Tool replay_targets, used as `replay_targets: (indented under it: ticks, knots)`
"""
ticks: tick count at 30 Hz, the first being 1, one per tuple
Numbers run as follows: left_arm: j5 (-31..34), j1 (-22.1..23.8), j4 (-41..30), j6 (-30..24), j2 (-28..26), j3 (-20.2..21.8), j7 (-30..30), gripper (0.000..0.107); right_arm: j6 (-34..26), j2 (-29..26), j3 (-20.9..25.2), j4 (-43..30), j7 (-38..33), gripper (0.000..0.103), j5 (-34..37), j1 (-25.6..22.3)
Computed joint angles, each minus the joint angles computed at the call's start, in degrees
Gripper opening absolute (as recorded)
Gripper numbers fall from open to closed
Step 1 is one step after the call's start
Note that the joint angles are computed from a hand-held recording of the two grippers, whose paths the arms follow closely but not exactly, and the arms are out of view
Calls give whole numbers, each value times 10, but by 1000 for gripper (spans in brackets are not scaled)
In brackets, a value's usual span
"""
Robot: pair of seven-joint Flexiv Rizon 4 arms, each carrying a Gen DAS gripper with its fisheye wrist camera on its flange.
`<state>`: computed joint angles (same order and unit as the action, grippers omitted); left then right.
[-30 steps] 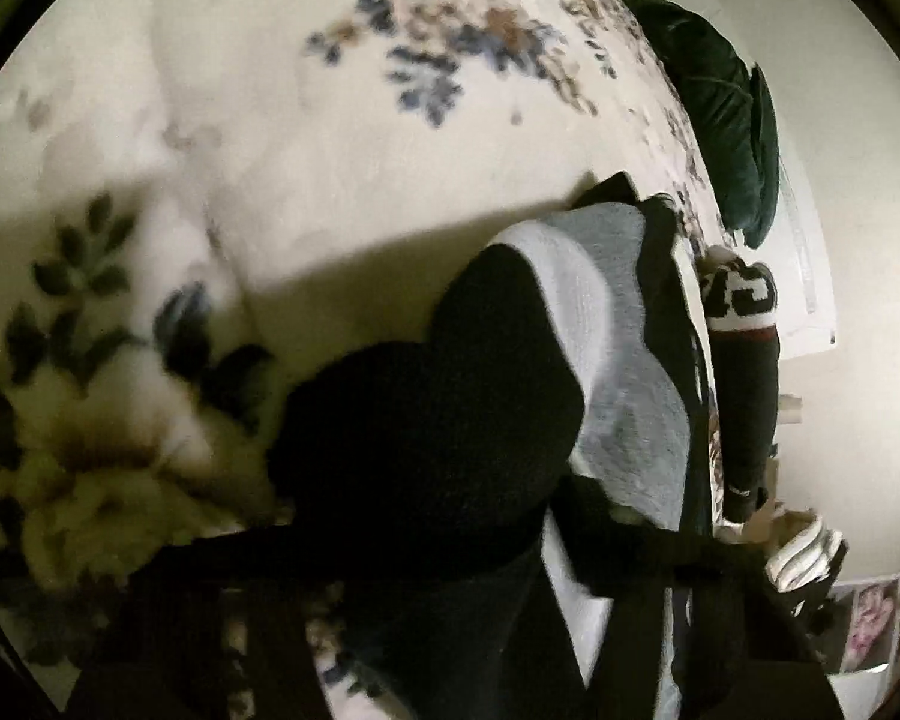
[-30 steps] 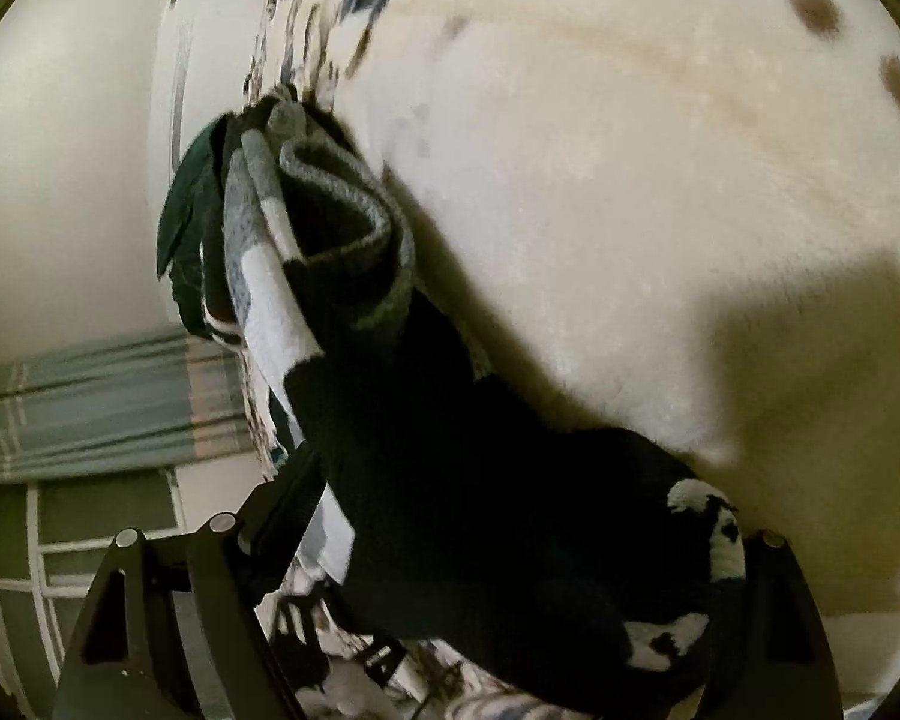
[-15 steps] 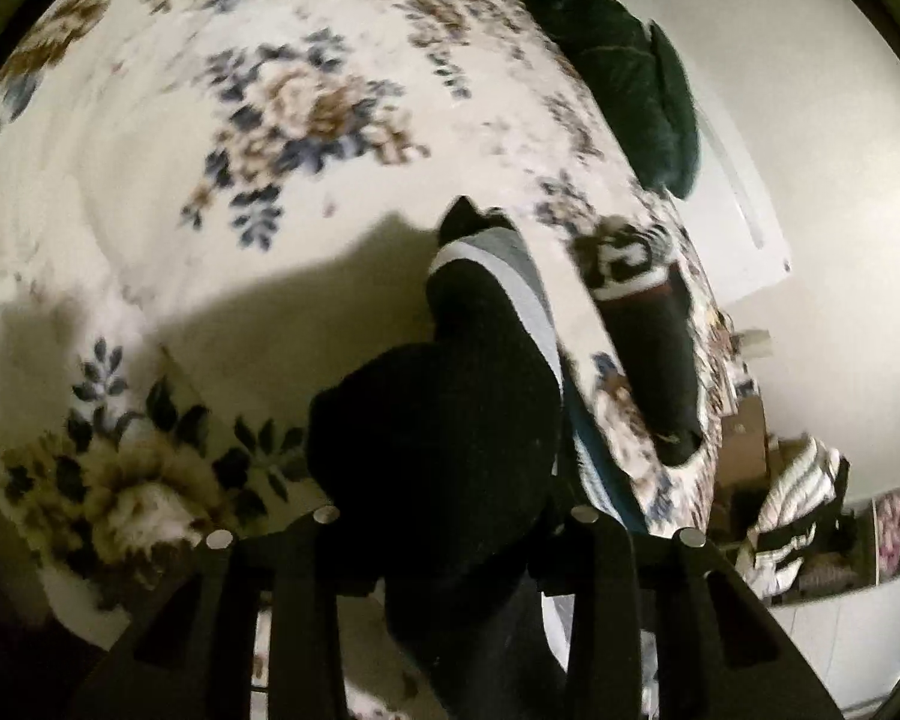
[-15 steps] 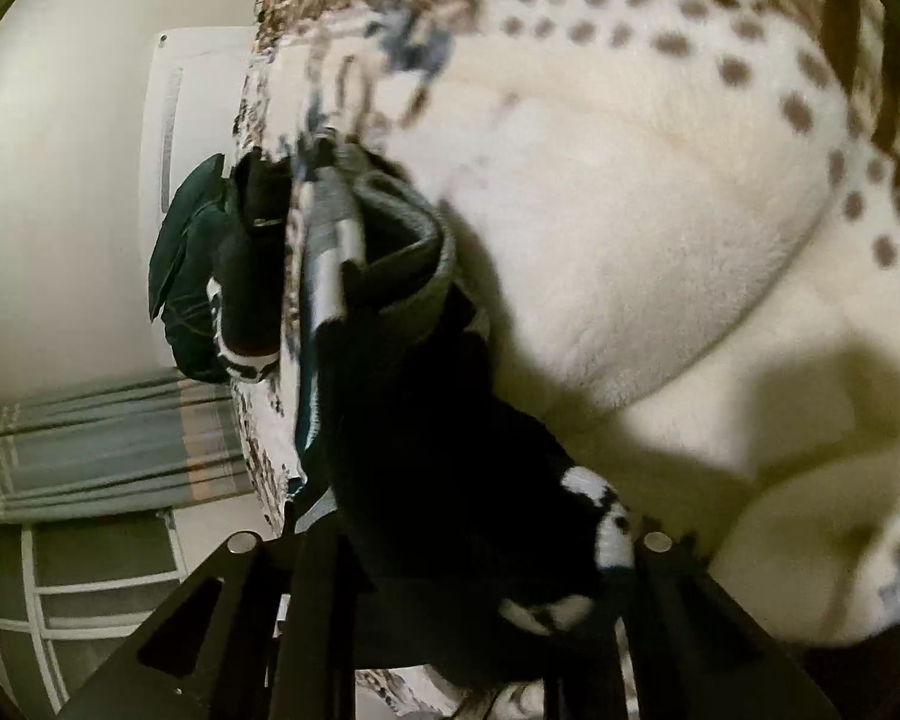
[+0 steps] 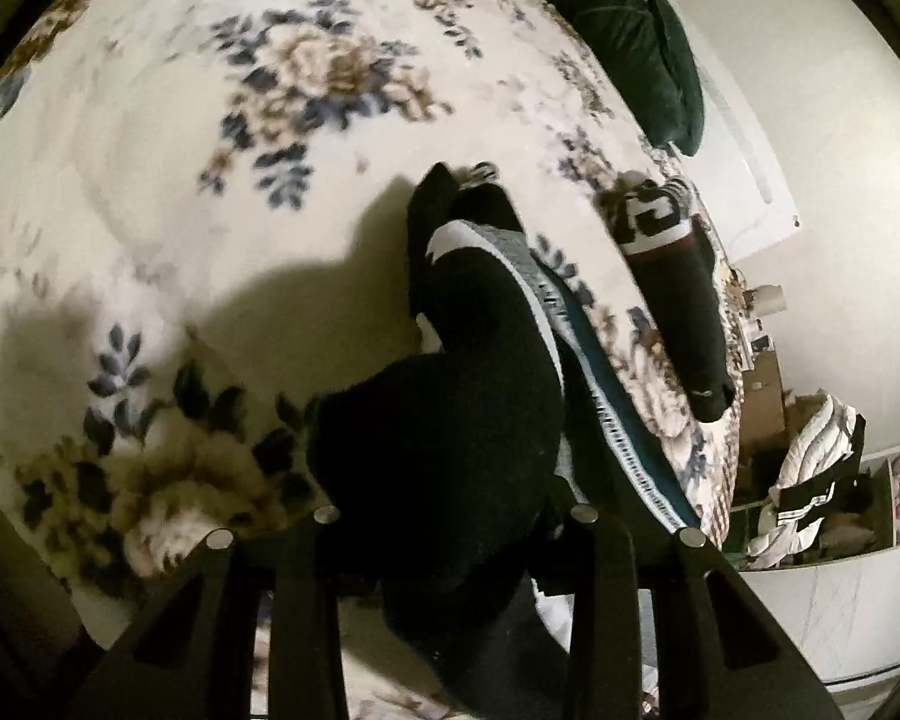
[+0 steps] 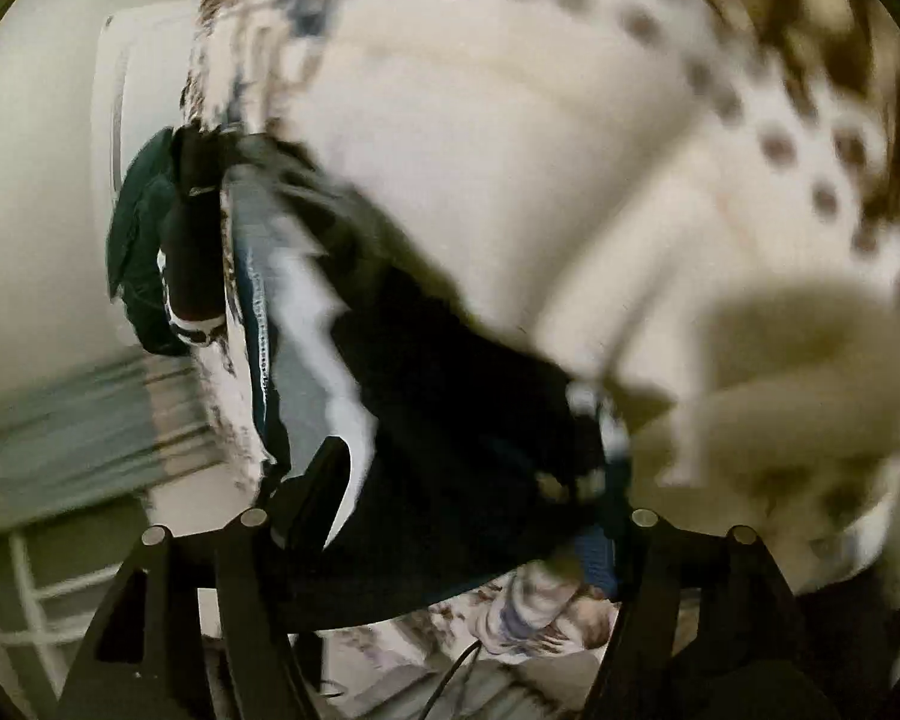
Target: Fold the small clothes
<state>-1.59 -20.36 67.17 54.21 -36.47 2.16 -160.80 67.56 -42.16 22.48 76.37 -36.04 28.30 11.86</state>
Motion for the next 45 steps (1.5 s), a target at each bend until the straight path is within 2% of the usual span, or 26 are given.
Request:
replay_targets:
  ticks: [4,6,7,8,9,13,15,17,20,24,30,35,40,43,45]
  knots:
    - [-8,3,33,11,14,-4,-4,32,84,-31,33,2,-57,71,28,-7]
    - [-11,5,37,8,16,-7,0,32,125,-40,33,2,-64,71,21,3]
    - [-11,5,37,5,17,-8,3,32,143,-45,21,-5,-54,70,9,17]
    - [-12,6,34,3,16,-9,6,32,158,-51,11,-12,-43,63,-4,29]
    - [-13,7,33,3,16,-10,10,32,162,-52,-2,-17,-28,60,-18,40]
    - [-16,8,27,-4,12,-10,14,32,161,-57,-33,-22,28,60,-58,62]
    - [-16,8,27,-10,14,-9,12,32,154,-58,-29,-17,39,53,-74,55]
    - [-14,6,23,-15,16,-7,11,32,132,-40,-44,-5,59,32,-103,61]
    - [-8,4,20,-22,23,-6,10,32,115,4,-73,30,102,20,-138,76]
    - [-5,5,17,-24,27,-6,8,32,76,32,-104,36,144,18,-196,96]
    - [-10,9,13,-25,35,-10,5,32,41,33,-99,8,172,16,-220,91]
    - [-20,13,43,-30,57,-19,9,32,20,82,-91,50,173,16,-224,90]
    - [-34,16,65,-27,61,-26,9,32,22,77,-81,49,160,17,-211,84]
    - [-35,17,61,-25,58,-28,19,32,15,74,-79,45,160,22,-205,84]
    - [-38,19,59,-25,55,-30,24,32,0,74,-83,43,170,22,-204,88]
